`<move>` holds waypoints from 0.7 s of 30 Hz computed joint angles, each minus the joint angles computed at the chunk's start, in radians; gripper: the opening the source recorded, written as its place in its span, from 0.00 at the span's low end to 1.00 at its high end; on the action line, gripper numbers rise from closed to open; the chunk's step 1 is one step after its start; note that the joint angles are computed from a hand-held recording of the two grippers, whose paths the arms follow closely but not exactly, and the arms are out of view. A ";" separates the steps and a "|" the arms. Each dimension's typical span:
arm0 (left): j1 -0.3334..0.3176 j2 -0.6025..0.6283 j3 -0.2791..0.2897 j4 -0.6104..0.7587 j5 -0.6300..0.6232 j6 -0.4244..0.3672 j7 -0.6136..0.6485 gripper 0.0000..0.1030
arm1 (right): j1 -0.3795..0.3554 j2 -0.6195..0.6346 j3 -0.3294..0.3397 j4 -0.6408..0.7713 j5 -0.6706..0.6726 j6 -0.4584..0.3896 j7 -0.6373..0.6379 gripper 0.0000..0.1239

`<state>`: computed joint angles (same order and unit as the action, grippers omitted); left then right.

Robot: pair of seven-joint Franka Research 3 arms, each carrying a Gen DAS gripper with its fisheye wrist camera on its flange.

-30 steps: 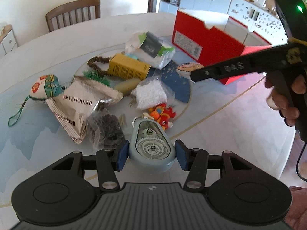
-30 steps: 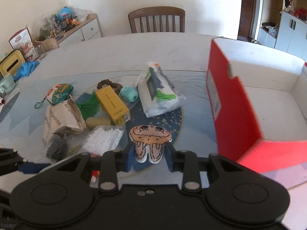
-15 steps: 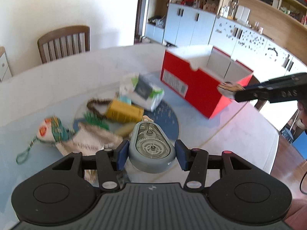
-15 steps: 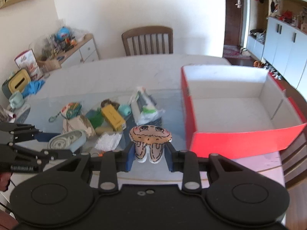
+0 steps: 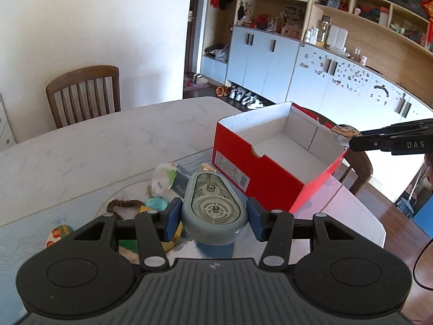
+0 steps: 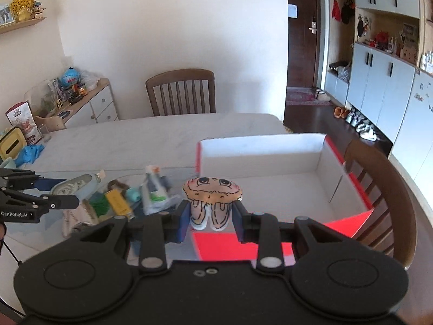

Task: Organize objects
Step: 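Carry the tooth plush and tape dispenser with both grippers into the red shoebox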

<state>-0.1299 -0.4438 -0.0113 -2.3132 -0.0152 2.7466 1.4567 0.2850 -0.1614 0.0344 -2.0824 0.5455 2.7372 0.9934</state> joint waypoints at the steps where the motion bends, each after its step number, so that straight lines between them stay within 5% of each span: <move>1: 0.011 0.016 -0.017 0.019 0.009 -0.010 -0.024 0.49 | -0.001 0.010 -0.010 0.012 0.009 -0.006 -0.022 0.25; 12: 0.059 0.246 -0.152 0.280 0.216 -0.058 -0.252 0.49 | -0.087 0.168 -0.044 0.213 0.139 -0.143 -0.270 0.25; 21: -0.002 0.546 -0.174 0.619 0.334 -0.197 -0.325 0.49 | -0.179 0.341 -0.026 0.419 0.115 -0.273 -0.296 0.25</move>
<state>-0.1322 0.1017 -0.1858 -1.6938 0.3191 2.5497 1.1316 0.1058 0.1792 0.0085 -1.6637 0.6605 2.4638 0.6974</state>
